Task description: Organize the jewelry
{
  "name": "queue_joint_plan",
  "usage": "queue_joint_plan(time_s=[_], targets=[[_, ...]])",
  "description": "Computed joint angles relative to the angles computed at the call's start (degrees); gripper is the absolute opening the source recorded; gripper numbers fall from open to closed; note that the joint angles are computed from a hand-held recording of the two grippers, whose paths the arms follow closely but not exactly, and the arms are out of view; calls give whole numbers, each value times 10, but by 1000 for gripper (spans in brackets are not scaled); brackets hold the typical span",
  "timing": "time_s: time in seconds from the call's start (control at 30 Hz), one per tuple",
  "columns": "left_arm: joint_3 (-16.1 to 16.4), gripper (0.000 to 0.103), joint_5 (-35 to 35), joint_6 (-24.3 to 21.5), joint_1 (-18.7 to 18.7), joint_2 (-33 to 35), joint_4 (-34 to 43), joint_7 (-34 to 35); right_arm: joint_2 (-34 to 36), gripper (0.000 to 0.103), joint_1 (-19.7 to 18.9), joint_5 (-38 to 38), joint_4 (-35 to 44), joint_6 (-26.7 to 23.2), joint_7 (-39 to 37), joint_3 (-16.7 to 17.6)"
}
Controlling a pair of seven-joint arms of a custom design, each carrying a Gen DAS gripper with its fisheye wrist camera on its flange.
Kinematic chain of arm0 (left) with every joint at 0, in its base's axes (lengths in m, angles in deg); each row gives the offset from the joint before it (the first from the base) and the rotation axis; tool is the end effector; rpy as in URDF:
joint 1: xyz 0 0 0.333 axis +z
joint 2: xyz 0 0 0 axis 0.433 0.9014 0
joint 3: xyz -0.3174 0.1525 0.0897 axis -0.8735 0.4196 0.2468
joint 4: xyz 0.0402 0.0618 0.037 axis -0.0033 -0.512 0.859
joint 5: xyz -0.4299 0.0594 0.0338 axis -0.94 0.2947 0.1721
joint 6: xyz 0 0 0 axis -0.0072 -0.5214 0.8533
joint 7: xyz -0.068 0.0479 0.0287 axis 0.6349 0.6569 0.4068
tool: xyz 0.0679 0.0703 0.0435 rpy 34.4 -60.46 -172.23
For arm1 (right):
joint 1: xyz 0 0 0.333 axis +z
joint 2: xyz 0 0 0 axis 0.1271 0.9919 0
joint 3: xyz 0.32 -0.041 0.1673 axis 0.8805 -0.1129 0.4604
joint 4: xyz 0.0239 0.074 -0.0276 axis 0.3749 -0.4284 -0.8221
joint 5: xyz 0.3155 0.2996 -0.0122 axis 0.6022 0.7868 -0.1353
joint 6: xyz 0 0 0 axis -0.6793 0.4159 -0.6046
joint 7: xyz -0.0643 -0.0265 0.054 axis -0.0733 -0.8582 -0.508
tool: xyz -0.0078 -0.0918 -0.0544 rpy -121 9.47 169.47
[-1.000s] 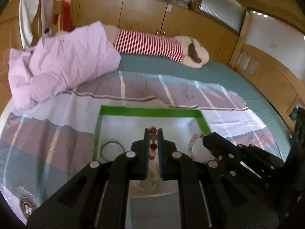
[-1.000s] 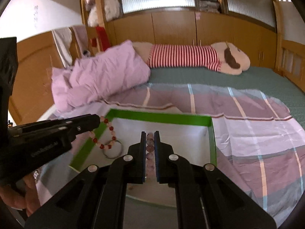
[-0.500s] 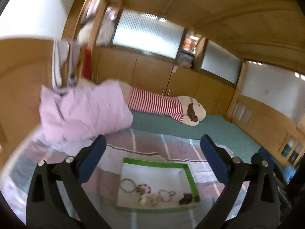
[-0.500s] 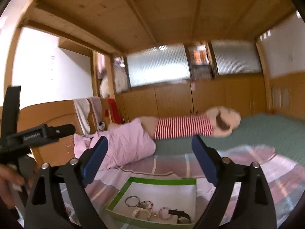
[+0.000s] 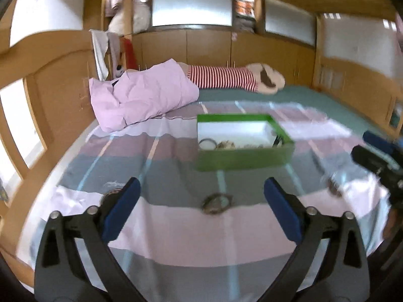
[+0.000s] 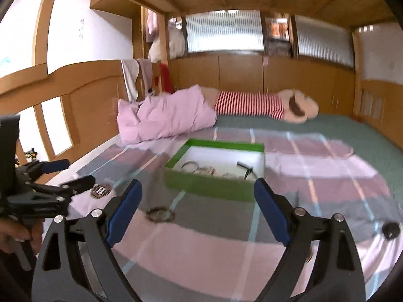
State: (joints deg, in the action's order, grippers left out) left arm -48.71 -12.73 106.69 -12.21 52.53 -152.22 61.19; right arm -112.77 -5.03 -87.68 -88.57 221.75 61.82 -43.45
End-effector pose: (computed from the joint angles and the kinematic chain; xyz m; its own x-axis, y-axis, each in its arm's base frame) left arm 0.4548 -0.1690 0.5649 -0.5109 -0.8590 -0.0339 -0.4527 0.3024 -0.8388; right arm 0.3470 0.1136 0.5962 -0.1378 -0.9854 -0.1004 -0.4064 0.1487 -0.9015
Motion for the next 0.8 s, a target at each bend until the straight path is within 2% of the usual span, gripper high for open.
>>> queue_joint_plan(time_s=[0.07, 0.23, 0.27, 0.37, 0.4, 0.47, 0.53, 0.57, 0.67, 0.8], targets=[[-4, 89, 4, -14, 10, 10, 3, 0, -2, 88, -19, -4, 2, 18, 5, 11], [-14, 89, -27, -22, 18, 25, 14, 8, -4, 88, -25, 6, -4, 25, 13, 17], [-14, 89, -35, -19, 15, 25, 14, 13, 0, 88, -23, 7, -3, 24, 11, 15], [15, 89, -63, -9, -30, 25, 14, 53, -1, 88, -11, 8, -7, 19, 5, 7], [13, 88, -65, -12, -32, 29, 15, 59, 2, 88, -9, 8, -6, 19, 2, 4], [-3, 79, -65, -26, -19, 55, 26, 65, 11, 88, -6, 9, -4, 19, -1, -1], [-30, 62, -55, -55, 6, 102, 51, 67, 21, 88, -4, 11, -2, 18, -5, -7], [-38, 60, -56, -57, 13, 119, 58, 74, 27, 88, -4, 12, -1, 18, -6, -9], [-88, 59, 9, -55, 64, 179, 80, 42, 45, 88, 1, 17, 3, 19, -10, -21], [-122, 58, 50, -70, 100, 233, 109, -4, 59, 88, 3, 20, 6, 20, -12, -26]])
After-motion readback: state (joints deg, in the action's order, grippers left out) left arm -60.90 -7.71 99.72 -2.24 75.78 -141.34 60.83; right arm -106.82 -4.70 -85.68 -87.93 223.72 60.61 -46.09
